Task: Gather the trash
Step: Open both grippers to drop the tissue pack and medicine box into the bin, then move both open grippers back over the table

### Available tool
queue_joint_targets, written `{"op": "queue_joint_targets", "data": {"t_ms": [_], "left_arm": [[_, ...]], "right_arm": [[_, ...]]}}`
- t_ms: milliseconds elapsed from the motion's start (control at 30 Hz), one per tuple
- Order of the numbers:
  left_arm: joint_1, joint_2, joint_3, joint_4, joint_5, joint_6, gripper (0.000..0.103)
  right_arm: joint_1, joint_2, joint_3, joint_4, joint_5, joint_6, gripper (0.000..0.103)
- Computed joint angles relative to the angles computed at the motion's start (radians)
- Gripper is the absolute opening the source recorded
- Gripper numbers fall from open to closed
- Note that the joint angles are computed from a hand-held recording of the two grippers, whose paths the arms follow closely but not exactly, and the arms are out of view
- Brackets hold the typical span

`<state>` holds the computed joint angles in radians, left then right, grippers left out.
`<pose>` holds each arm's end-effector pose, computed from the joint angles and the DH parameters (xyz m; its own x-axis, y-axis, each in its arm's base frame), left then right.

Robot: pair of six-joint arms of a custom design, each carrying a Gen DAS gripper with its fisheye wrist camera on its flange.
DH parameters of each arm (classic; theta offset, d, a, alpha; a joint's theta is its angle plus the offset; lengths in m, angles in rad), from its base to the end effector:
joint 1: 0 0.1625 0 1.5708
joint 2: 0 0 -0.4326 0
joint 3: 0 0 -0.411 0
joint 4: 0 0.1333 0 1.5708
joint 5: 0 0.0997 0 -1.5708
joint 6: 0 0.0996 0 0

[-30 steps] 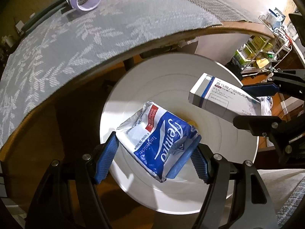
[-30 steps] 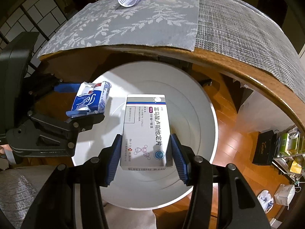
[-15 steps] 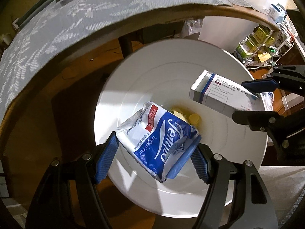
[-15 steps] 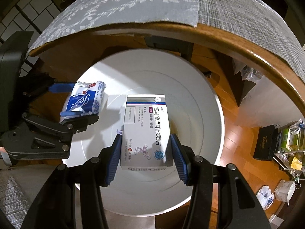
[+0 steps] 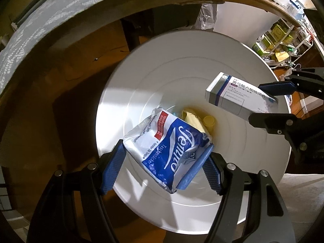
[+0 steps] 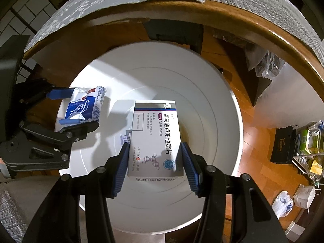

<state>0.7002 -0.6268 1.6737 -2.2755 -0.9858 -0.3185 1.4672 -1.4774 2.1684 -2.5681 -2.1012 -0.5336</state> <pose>-0.3543 -0.5448 -0.0513 -0.6012 0.5288 -0.5991 0.5603 0.8135 0.1558 0.0330 -0.4840 0.2794 -0.7753 -0.2749 0.5687 -0.3435 0.9391 -0.0143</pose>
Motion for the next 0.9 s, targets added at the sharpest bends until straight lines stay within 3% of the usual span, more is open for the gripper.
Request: {"op": "queue_joint_targets", "data": {"t_ms": [433, 467, 500, 567, 700, 900], "left_arm": [[0.009, -0.004, 0.010, -0.015, -0.005, 0.010, 0.073], [0.010, -0.008, 0.014, -0.024, -0.006, 0.012, 0.074], [0.011, -0.009, 0.016, -0.026, -0.004, 0.006, 0.079], [0.012, -0.018, 0.026, -0.031, 0.001, -0.004, 0.086], [0.006, -0.050, 0.056, -0.052, -0.004, 0.002, 0.087], [-0.046, -0.148, 0.117, -0.150, 0.010, 0.023, 0.087]], "right_arm": [[0.004, -0.001, -0.003, 0.018, -0.009, 0.011, 0.051], [0.002, -0.002, -0.002, 0.016, -0.008, 0.013, 0.053], [0.000, -0.005, -0.002, 0.018, -0.006, 0.018, 0.066], [-0.003, -0.014, 0.007, -0.009, -0.005, 0.024, 0.080], [-0.007, -0.048, 0.006, -0.004, 0.020, 0.033, 0.080], [0.048, -0.123, 0.004, -0.050, 0.055, -0.028, 0.083]]}}
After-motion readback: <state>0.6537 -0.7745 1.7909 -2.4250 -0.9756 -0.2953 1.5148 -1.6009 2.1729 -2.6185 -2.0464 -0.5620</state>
